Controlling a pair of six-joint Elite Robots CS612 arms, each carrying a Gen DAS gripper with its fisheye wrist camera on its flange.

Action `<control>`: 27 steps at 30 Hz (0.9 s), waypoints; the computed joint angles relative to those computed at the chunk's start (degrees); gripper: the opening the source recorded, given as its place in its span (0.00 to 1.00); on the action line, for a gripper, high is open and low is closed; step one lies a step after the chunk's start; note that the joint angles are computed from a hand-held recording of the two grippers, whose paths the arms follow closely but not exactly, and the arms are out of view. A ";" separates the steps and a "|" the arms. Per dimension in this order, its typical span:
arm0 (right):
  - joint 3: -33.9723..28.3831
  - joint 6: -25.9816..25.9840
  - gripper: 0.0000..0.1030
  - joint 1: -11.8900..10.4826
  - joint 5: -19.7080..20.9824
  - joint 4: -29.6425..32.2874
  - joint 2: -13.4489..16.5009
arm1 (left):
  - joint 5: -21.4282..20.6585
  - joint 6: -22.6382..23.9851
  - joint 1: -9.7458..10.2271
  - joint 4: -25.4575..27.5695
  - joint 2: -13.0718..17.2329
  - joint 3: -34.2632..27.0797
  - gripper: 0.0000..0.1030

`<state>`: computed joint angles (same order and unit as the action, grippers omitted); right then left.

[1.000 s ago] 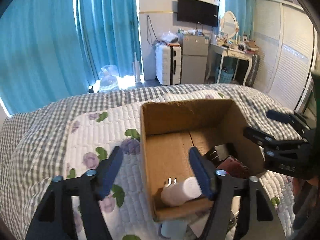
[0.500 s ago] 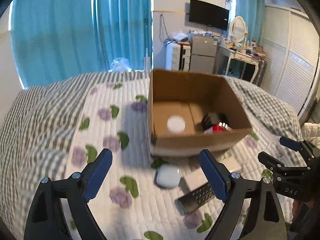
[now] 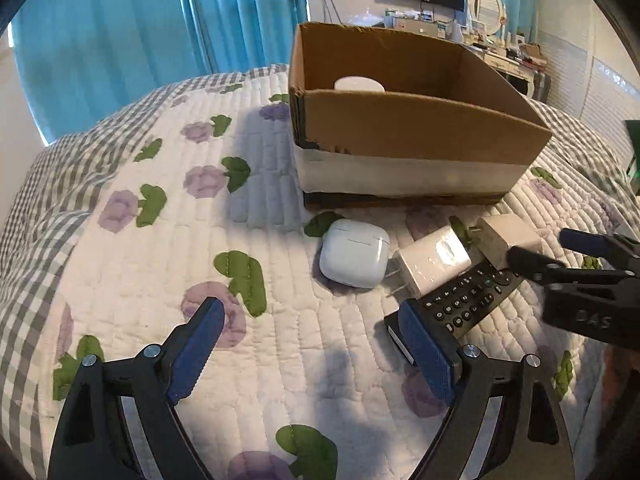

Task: Organize rigid objects
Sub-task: 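Grasp a white charger with the right tool while the left tool grasps the other white charger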

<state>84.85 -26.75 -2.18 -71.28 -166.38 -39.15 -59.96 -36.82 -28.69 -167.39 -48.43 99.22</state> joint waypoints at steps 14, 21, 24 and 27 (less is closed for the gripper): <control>-2.88 -2.10 0.50 0.77 -0.29 1.23 2.06 | -2.71 -1.54 -0.12 4.05 0.59 -2.19 0.88; -2.29 3.71 0.49 -1.12 2.11 -1.96 1.43 | -3.90 -0.78 -0.65 5.61 2.74 -6.40 0.88; -3.61 5.37 0.49 -1.62 3.20 0.18 1.68 | -3.82 -0.07 -0.82 6.60 4.10 -8.30 0.88; -4.01 5.76 0.49 -1.83 3.22 0.10 1.77 | -3.97 -0.34 -0.86 7.50 4.88 -9.54 0.87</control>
